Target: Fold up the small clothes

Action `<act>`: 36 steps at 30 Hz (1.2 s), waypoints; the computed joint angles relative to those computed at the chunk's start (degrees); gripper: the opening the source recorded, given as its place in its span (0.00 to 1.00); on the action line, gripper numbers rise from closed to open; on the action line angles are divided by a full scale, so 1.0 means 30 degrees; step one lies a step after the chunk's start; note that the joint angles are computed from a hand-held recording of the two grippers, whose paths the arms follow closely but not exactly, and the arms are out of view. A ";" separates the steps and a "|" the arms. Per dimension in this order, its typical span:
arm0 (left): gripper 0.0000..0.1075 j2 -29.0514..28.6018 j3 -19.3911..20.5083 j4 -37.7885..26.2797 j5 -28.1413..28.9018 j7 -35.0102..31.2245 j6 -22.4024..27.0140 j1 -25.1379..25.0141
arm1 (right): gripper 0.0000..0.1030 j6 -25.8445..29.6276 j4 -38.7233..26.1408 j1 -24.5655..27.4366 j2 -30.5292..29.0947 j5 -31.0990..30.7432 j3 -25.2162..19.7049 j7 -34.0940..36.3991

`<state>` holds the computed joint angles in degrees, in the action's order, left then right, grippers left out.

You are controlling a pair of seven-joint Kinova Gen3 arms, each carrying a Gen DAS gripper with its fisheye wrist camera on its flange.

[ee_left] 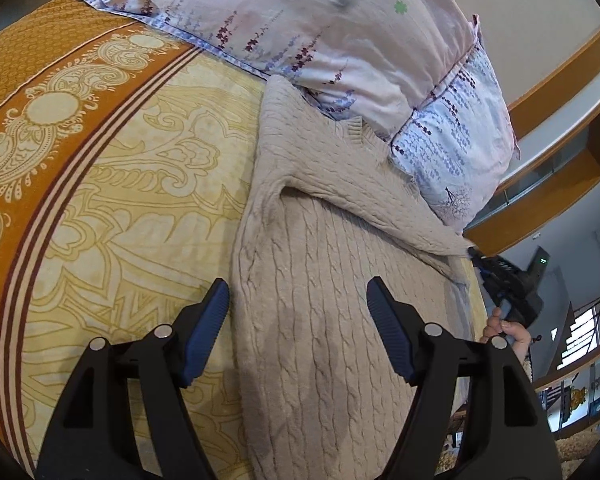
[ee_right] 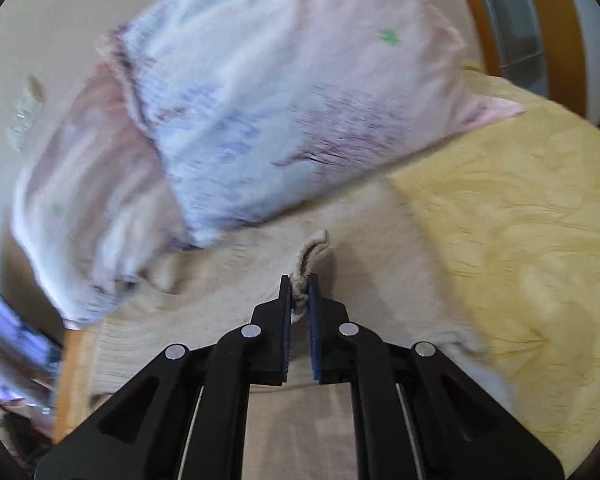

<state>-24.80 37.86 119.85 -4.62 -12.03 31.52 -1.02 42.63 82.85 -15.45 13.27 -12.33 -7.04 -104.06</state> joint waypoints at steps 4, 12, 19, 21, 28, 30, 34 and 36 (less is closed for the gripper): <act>0.66 -0.0127 0.0124 0.0052 0.0049 0.0132 -0.0059 0.0066 | 0.14 0.1179 -0.0190 0.1994 0.0357 -0.0062 -0.1871 -0.0471; 0.66 -0.0913 0.0034 0.0540 0.0776 -0.0170 -0.0327 0.0618 | 0.51 0.2034 0.2854 0.8734 -0.2423 -0.6015 -0.4619 0.5625; 0.65 -0.1681 0.0672 0.1015 0.1661 -0.0437 -0.1073 0.0522 | 0.51 0.6248 0.4631 0.8147 -0.3031 -1.0582 0.0721 1.0742; 0.64 -0.1886 0.0898 0.1159 0.1949 -0.0613 -0.1433 0.0521 | 0.50 0.7668 0.4899 0.7257 -0.2915 -1.1555 0.2379 1.2098; 0.58 -0.2447 0.0673 0.2792 0.3687 -0.1528 -0.4805 0.1808 | 0.47 1.1255 0.6029 0.8384 -0.2391 -1.4552 0.3123 1.5898; 0.56 -0.2451 0.0476 0.3495 0.4267 -0.1859 -0.6234 0.2512 | 0.47 1.2407 0.6330 0.8811 -0.2170 -1.5319 0.3357 1.7036; 0.56 -0.2677 0.0652 0.4797 0.5174 -0.2480 -0.8945 0.3528 | 0.47 1.4817 0.6656 0.9657 -0.1716 -1.5951 0.3473 1.9599; 0.56 -0.2530 0.0664 0.5272 0.5539 -0.2792 -1.0131 0.4134 | 0.47 1.5768 0.6670 0.9938 -0.1579 -1.5753 0.3530 2.0467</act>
